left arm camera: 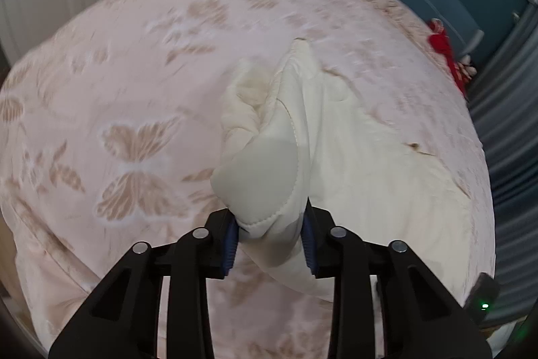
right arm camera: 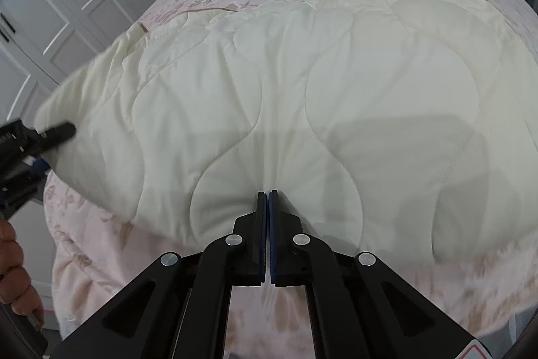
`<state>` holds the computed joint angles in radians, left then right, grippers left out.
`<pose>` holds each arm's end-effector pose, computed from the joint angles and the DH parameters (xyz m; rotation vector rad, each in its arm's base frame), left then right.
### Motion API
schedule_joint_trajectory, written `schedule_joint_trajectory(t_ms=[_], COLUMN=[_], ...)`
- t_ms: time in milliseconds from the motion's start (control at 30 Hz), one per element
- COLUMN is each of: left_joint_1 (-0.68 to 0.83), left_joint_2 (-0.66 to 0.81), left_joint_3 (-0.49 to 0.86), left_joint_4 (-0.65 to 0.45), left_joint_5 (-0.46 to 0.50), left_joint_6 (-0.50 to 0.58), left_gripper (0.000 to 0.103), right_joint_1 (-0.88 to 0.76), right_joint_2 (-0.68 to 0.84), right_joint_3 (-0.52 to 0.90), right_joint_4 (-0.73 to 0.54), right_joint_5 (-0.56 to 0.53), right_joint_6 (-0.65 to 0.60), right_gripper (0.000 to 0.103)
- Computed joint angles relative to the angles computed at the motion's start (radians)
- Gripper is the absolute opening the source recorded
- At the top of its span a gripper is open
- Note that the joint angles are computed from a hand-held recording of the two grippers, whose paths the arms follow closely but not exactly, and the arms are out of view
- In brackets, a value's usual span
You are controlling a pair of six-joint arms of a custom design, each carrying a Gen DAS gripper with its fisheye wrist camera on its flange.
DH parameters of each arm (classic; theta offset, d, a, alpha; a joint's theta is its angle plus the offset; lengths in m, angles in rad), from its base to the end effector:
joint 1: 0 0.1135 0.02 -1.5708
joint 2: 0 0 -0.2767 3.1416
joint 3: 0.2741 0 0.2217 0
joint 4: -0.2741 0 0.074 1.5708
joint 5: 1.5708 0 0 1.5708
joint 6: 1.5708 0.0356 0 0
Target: Fold large clothes
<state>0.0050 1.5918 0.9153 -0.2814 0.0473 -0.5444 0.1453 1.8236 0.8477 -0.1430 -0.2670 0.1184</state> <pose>0.2928 -0.0002 0.2137 -0.6732 2.4592 -0.2731 0.3012 0.0536 0.1408 -0.1194 2.6943 0.4403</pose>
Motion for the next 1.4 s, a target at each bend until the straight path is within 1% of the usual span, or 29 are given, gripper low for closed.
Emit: schedule_joint_trajectory(t_ms=[133,200,267,367,500,567,633,733,767,867,967,1100,1167,1200,1267,1333,1400], left_joint_1=[-0.066,-0.116,-0.176,-0.251,-0.378,-0.435,-0.478,-0.547,-0.569,-0.622,-0.679,-0.731,-0.758,-0.772,-0.804,-0.815,-0.816], left_joint_2=[-0.056,-0.071,-0.074,-0.063,-0.014,0.024,0.065,0.127,0.151,0.223,0.304,0.437,0.505,0.533,0.599,0.631,0.631], left_joint_3=[0.049,0.083,0.117,0.165,0.250,0.289,0.328,0.379,0.400,0.461,0.534,0.655,0.711,0.739,0.796,0.816,0.802], left_joint_4=[-0.052,-0.081,-0.108,-0.137,-0.171,-0.181,-0.190,-0.202,-0.207,-0.220,-0.241,-0.283,-0.305,-0.316,-0.344,-0.352,-0.341], left_joint_5=[-0.006,-0.023,-0.055,-0.086,-0.121,-0.136,-0.142,-0.158,-0.162,-0.165,-0.160,-0.118,-0.107,-0.113,-0.143,-0.154,-0.153], left_joint_6=[-0.002,-0.008,-0.014,-0.012,-0.012,-0.010,-0.006,-0.004,-0.004,0.004,0.004,0.001,-0.002,-0.003,-0.001,-0.005,-0.010], left_gripper=[0.027,0.026,0.025,0.024,0.022,0.020,0.020,0.019,0.018,0.017,0.016,0.014,0.014,0.014,0.014,0.014,0.014], right_joint_1=[-0.012,-0.025,-0.046,-0.060,-0.074,-0.106,-0.141,-0.234,-0.289,-0.435,-0.581,-0.745,-0.791,-0.810,-0.827,-0.850,-0.866], right_joint_2=[-0.047,-0.036,-0.017,0.017,0.010,-0.012,-0.055,-0.142,-0.172,-0.204,-0.188,-0.141,-0.129,-0.122,-0.116,-0.098,-0.081], right_joint_3=[-0.068,-0.084,-0.088,-0.074,-0.075,-0.067,-0.068,-0.064,-0.055,-0.006,0.063,0.173,0.205,0.220,0.233,0.262,0.292], right_joint_4=[0.004,0.016,0.035,0.050,0.042,-0.002,-0.047,-0.142,-0.187,-0.290,-0.374,-0.473,-0.494,-0.502,-0.507,-0.526,-0.549], right_joint_5=[-0.016,-0.025,-0.060,-0.085,-0.113,-0.158,-0.178,-0.172,-0.171,-0.176,-0.194,-0.230,-0.241,-0.247,-0.252,-0.265,-0.279], right_joint_6=[-0.007,-0.004,0.014,0.021,0.012,0.003,-0.025,-0.120,-0.165,-0.264,-0.349,-0.427,-0.446,-0.452,-0.456,-0.478,-0.500], right_gripper=[0.000,0.000,0.000,0.000,0.000,0.000,0.000,0.001,0.001,0.001,0.003,0.004,0.007,0.010,0.010,0.011,0.011])
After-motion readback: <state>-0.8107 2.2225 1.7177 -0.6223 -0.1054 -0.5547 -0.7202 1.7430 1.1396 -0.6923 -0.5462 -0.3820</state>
